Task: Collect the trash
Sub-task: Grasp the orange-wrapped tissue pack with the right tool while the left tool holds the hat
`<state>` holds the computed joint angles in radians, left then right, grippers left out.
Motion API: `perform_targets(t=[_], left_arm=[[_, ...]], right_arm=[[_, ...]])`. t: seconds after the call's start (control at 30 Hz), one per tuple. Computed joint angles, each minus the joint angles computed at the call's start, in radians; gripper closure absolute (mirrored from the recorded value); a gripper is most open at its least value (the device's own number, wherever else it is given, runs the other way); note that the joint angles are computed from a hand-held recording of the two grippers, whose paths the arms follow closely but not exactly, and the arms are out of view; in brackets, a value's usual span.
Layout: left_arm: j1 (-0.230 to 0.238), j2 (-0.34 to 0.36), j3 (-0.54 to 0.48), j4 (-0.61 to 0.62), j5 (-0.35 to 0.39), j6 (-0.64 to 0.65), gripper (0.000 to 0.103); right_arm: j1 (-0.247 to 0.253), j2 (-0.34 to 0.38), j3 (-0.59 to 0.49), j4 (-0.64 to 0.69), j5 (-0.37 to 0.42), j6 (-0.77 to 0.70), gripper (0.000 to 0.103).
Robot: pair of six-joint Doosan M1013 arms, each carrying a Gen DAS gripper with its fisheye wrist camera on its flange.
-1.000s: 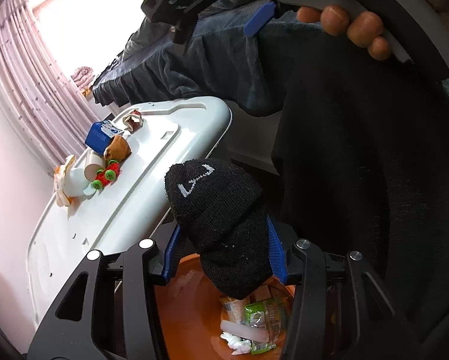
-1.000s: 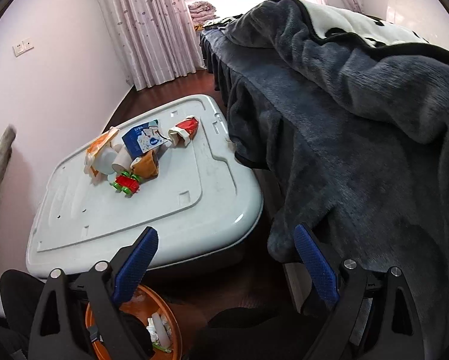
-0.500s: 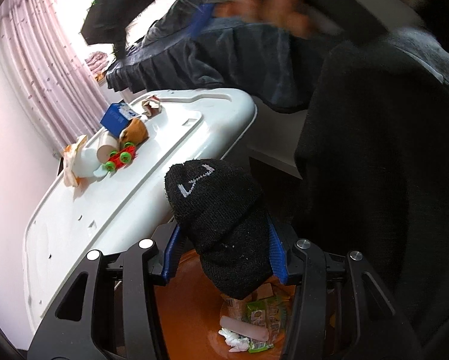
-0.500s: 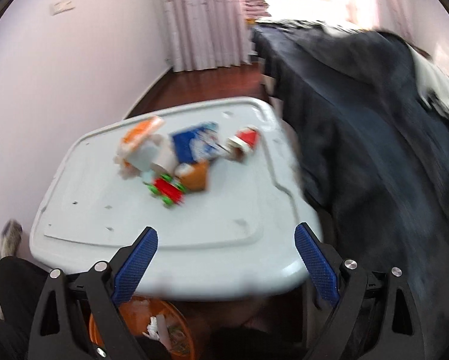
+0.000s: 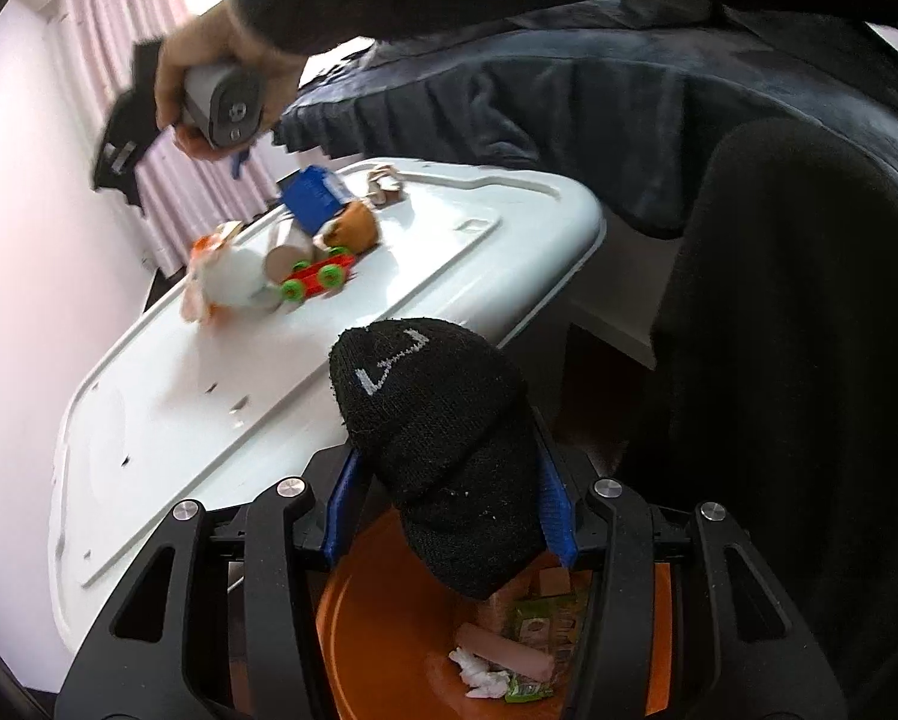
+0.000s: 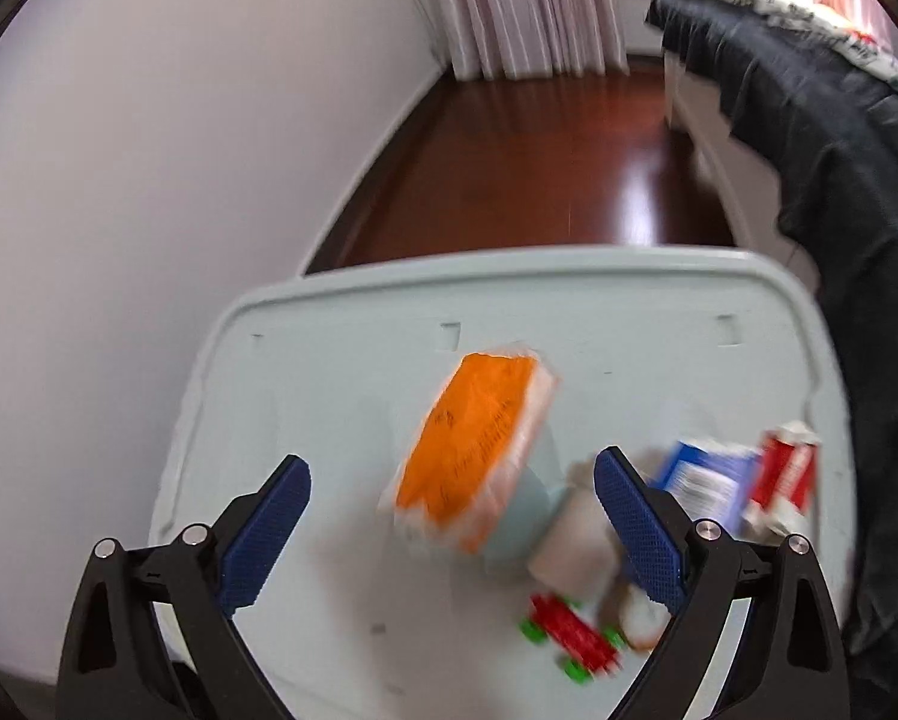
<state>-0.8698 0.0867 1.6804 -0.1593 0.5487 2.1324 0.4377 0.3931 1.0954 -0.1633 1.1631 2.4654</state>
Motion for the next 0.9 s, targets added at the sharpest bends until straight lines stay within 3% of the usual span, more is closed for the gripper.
perform_targets(t=[0.13, 0.27, 0.3, 0.4, 0.43, 0.6, 0.8, 0.9], left_arm=[[0.014, 0.008, -0.008, 0.038, 0.001, -0.068, 0.055], [0.025, 0.017, -0.018, 0.082, 0.015, -0.142, 0.055], [0.026, 0.018, -0.02, 0.088, 0.017, -0.153, 0.055], [0.029, 0.018, -0.021, 0.106, 0.018, -0.18, 0.055], [0.029, 0.018, -0.021, 0.109, 0.018, -0.183, 0.055], [0.03, 0.018, -0.021, 0.103, 0.018, -0.178, 0.055], [0.027, 0.012, -0.016, 0.093, 0.011, -0.164, 0.055], [0.032, 0.013, -0.018, 0.079, 0.019, -0.161, 0.055]], right_arm=[[-0.028, 0.082, -0.086, 0.066, 0.109, -0.016, 0.009], [-0.045, 0.133, -0.13, 0.115, 0.149, -0.013, 0.01], [-0.044, 0.145, -0.144, 0.113, 0.162, -0.023, 0.015], [-0.036, 0.194, -0.205, 0.088, 0.238, -0.087, 0.06], [-0.032, 0.198, -0.207, 0.079, 0.241, -0.087, 0.066], [-0.005, 0.179, -0.187, 0.0, 0.2, -0.093, 0.081], [0.025, 0.091, -0.103, -0.04, 0.017, -0.069, 0.083], [0.065, 0.02, -0.05, -0.097, -0.046, -0.06, 0.083]])
